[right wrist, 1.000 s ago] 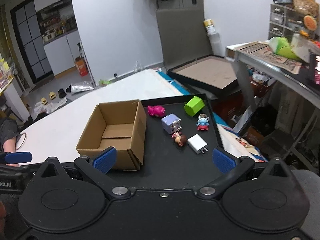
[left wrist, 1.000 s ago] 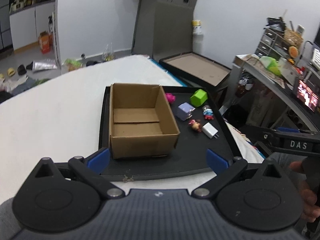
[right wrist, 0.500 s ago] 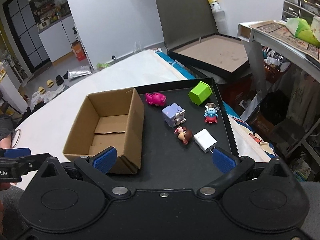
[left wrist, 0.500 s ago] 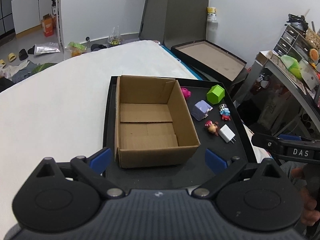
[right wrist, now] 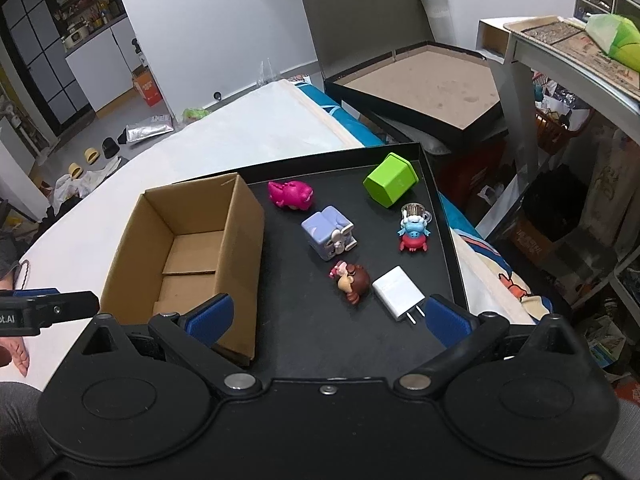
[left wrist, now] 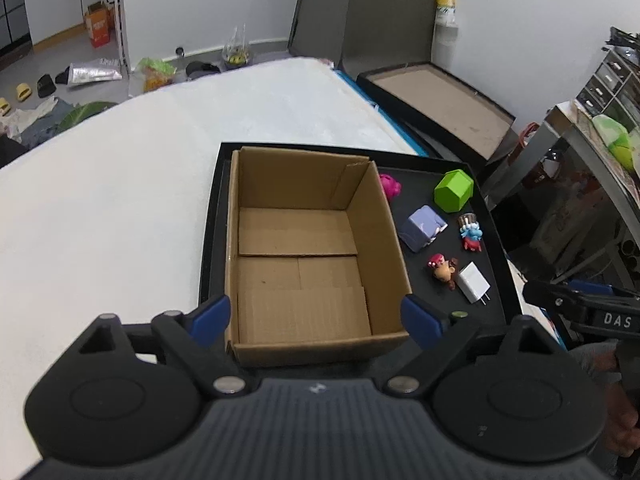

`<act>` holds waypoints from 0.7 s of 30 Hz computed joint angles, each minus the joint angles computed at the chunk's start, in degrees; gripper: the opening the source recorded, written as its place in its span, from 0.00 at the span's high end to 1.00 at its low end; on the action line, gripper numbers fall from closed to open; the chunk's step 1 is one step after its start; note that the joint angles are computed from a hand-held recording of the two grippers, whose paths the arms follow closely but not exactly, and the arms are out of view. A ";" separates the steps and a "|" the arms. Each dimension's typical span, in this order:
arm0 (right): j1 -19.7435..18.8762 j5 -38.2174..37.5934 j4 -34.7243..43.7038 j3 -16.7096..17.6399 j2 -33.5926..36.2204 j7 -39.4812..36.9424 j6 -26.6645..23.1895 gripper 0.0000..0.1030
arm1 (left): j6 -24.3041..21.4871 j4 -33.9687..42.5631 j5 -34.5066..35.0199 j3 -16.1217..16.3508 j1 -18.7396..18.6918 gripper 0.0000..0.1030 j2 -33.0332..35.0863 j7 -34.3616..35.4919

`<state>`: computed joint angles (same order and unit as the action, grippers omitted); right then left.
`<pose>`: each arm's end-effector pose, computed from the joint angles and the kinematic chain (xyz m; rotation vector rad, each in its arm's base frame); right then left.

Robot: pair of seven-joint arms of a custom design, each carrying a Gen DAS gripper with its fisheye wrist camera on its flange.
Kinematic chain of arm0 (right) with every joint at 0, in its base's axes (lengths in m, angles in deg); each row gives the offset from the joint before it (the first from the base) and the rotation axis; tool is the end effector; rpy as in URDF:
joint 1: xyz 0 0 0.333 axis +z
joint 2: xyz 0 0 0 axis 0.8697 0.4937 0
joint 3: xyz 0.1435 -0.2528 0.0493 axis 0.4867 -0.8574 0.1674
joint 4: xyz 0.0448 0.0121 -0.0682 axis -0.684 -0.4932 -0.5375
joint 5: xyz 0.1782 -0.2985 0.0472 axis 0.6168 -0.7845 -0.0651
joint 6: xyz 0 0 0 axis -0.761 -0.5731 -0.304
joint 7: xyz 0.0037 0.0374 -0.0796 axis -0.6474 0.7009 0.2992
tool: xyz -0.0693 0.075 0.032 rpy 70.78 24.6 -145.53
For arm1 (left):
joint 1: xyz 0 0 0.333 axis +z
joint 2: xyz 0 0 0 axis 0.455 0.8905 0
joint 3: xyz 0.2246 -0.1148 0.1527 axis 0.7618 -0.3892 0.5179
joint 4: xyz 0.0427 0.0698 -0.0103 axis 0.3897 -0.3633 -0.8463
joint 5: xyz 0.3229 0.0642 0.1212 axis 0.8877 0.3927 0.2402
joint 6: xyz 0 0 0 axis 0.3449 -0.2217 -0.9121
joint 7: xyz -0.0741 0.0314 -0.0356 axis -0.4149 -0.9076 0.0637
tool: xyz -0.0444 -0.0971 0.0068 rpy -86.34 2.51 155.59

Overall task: Organize rigid objects
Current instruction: 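Move the left tool onto the box wall while the right tool approaches the white charger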

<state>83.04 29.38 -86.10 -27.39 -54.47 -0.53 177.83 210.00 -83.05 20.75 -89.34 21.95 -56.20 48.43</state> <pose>0.5877 0.2910 0.3815 -2.0903 1.4070 -0.2606 0.4991 -0.1432 0.3857 -2.2939 1.5150 -0.6665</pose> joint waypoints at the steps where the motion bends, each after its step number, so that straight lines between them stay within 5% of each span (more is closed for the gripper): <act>1: -0.22 -0.01 1.00 0.02 0.65 -0.20 -0.75 0.00 | -0.44 0.53 -1.37 -0.10 0.16 0.14 0.56 1.56; 21: -1.36 -2.44 19.43 -2.04 12.72 0.67 -15.82 0.07 | -7.73 8.40 -15.88 0.41 2.29 0.43 9.52 14.15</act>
<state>81.67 26.93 -66.67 -29.43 -41.75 0.14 162.01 202.26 -74.64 4.87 -88.93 24.24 -46.67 62.58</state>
